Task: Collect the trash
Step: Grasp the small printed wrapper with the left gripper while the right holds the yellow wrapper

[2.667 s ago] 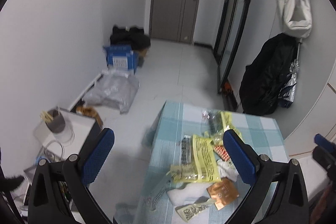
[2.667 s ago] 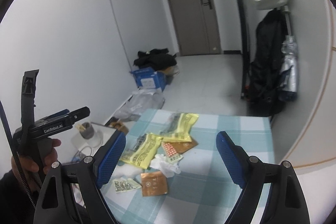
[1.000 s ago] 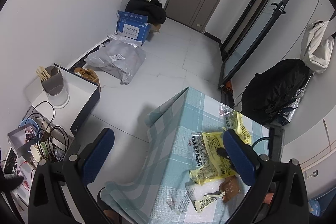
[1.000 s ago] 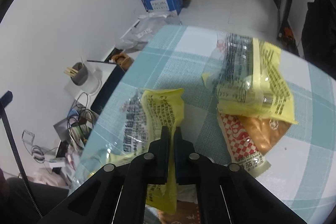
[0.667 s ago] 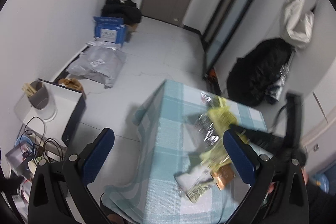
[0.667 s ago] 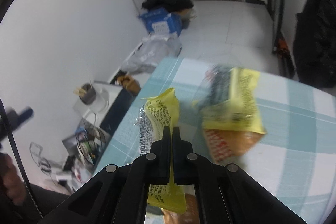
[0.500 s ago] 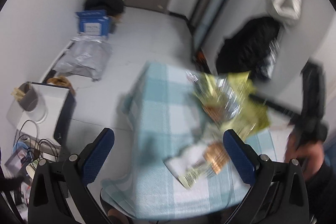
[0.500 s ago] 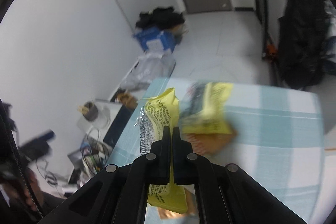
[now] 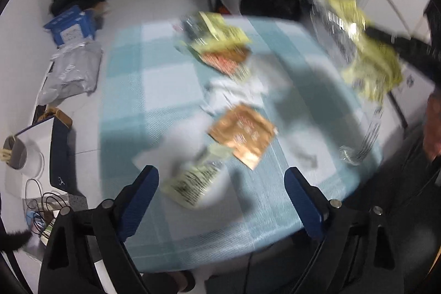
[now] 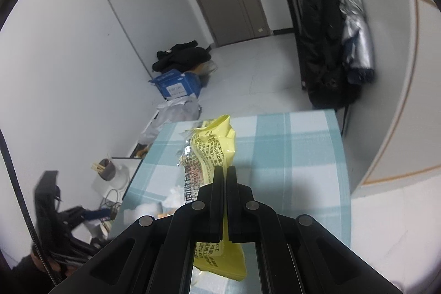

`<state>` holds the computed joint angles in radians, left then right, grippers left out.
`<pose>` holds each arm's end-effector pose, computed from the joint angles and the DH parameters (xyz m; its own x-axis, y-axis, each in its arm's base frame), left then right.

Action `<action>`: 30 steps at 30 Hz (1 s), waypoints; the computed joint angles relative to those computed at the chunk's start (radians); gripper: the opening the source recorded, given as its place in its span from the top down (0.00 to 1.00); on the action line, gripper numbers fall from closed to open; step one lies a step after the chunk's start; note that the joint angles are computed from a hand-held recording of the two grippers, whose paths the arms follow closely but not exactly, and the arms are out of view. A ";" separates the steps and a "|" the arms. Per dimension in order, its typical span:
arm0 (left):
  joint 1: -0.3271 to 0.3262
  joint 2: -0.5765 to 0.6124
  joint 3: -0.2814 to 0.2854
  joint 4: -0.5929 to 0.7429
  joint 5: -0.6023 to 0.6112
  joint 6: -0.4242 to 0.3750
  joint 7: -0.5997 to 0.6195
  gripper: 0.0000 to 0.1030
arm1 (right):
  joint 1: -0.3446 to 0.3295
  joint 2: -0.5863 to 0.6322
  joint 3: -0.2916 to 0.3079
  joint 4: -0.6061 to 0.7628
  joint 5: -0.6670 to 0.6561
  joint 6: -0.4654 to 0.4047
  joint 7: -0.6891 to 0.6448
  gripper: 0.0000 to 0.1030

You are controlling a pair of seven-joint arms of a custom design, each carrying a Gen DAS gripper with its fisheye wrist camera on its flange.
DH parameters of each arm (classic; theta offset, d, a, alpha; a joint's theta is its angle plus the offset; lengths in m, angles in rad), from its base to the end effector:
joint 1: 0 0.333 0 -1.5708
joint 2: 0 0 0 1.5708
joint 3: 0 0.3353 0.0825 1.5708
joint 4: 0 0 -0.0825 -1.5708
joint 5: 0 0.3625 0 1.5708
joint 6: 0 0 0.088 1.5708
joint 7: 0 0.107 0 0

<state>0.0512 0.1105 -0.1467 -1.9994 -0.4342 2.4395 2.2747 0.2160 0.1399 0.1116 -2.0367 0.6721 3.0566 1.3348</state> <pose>0.5877 -0.0544 0.4699 -0.5072 -0.8536 0.1191 -0.7974 0.4124 -0.4405 0.5868 0.1443 0.5003 0.0763 -0.9246 -0.3733 -0.6893 0.2216 -0.6897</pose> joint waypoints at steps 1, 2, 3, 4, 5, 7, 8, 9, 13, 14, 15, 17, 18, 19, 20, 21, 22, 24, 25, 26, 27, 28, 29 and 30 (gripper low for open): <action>-0.016 -0.004 0.002 -0.020 0.072 0.030 -0.040 0.15 | -0.015 -0.010 0.016 -0.015 0.041 0.006 -0.038 0.99; -0.024 -0.003 0.002 -0.029 0.113 0.036 -0.057 0.20 | -0.016 -0.013 0.019 -0.021 0.057 0.013 -0.053 0.99; -0.027 -0.001 0.002 -0.029 0.141 0.028 -0.069 0.22 | -0.019 -0.015 0.024 -0.026 0.078 0.019 -0.075 0.99; -0.032 0.000 0.003 -0.031 0.175 0.028 -0.090 0.22 | -0.024 -0.018 0.033 -0.030 0.109 0.024 -0.104 0.99; -0.033 0.001 0.003 -0.036 0.193 0.033 -0.101 0.23 | -0.033 -0.015 0.046 -0.025 0.156 0.030 -0.149 0.99; -0.036 0.004 0.007 -0.039 0.235 0.049 -0.143 0.23 | -0.038 -0.020 0.056 -0.028 0.224 0.032 -0.214 0.99; -0.036 0.008 0.008 -0.037 0.247 0.050 -0.163 0.23 | -0.036 -0.022 0.054 -0.029 0.244 0.029 -0.234 0.99; -0.033 0.017 0.009 -0.026 0.251 0.038 -0.181 0.23 | -0.034 -0.024 0.052 -0.031 0.266 0.025 -0.255 0.99; -0.023 0.052 0.009 0.023 0.266 -0.010 -0.261 0.23 | -0.027 -0.035 0.043 -0.034 0.358 0.007 -0.337 0.99; -0.022 0.058 0.006 0.031 0.269 -0.010 -0.276 0.23 | -0.023 -0.038 0.040 -0.033 0.377 0.003 -0.358 0.99; -0.020 0.060 0.003 0.034 0.266 -0.009 -0.284 0.23 | -0.018 -0.040 0.036 -0.033 0.390 0.000 -0.374 0.99; -0.017 0.066 -0.002 0.041 0.266 -0.004 -0.299 0.23 | -0.013 -0.044 0.035 -0.026 0.446 0.008 -0.432 0.99; -0.018 0.068 -0.003 0.042 0.273 0.001 -0.307 0.23 | -0.010 -0.046 0.033 -0.023 0.471 0.008 -0.455 0.99; -0.019 0.069 -0.004 0.042 0.283 0.008 -0.316 0.23 | -0.007 -0.046 0.030 -0.021 0.493 0.007 -0.476 0.99; -0.022 0.071 -0.006 0.039 0.291 0.016 -0.326 0.23 | -0.004 -0.048 0.027 -0.019 0.514 0.006 -0.494 0.99; -0.025 0.078 -0.008 0.043 0.299 0.023 -0.336 0.23 | 0.000 -0.049 0.021 -0.019 0.519 0.005 -0.495 0.99; -0.025 0.073 -0.012 0.035 0.295 0.032 -0.339 0.23 | 0.003 -0.052 0.017 -0.021 0.525 0.002 -0.497 0.99; -0.023 0.077 -0.019 0.033 0.288 0.037 -0.328 0.30 | 0.008 -0.055 0.011 -0.020 0.545 -0.003 -0.509 0.99; -0.026 0.081 -0.017 0.033 0.306 0.045 -0.331 0.32 | 0.011 -0.057 0.008 -0.022 0.550 -0.004 -0.514 0.99; -0.032 0.082 -0.015 0.031 0.332 0.053 -0.339 0.38 | 0.014 -0.058 0.005 -0.023 0.551 -0.006 -0.515 0.99; -0.033 0.079 -0.018 0.027 0.336 0.060 -0.336 0.44 | 0.016 -0.060 0.003 -0.023 0.553 -0.006 -0.518 0.99; -0.031 0.078 -0.022 0.027 0.326 0.057 -0.331 0.48 | 0.017 -0.064 0.003 -0.024 0.569 -0.006 -0.535 0.99; -0.031 0.076 -0.023 0.027 0.325 0.055 -0.333 0.57 | 0.019 -0.066 0.002 -0.025 0.579 -0.004 -0.545 0.99; -0.032 0.074 -0.025 0.028 0.322 0.049 -0.332 0.66 | 0.022 -0.069 0.000 -0.027 0.583 -0.002 -0.549 0.99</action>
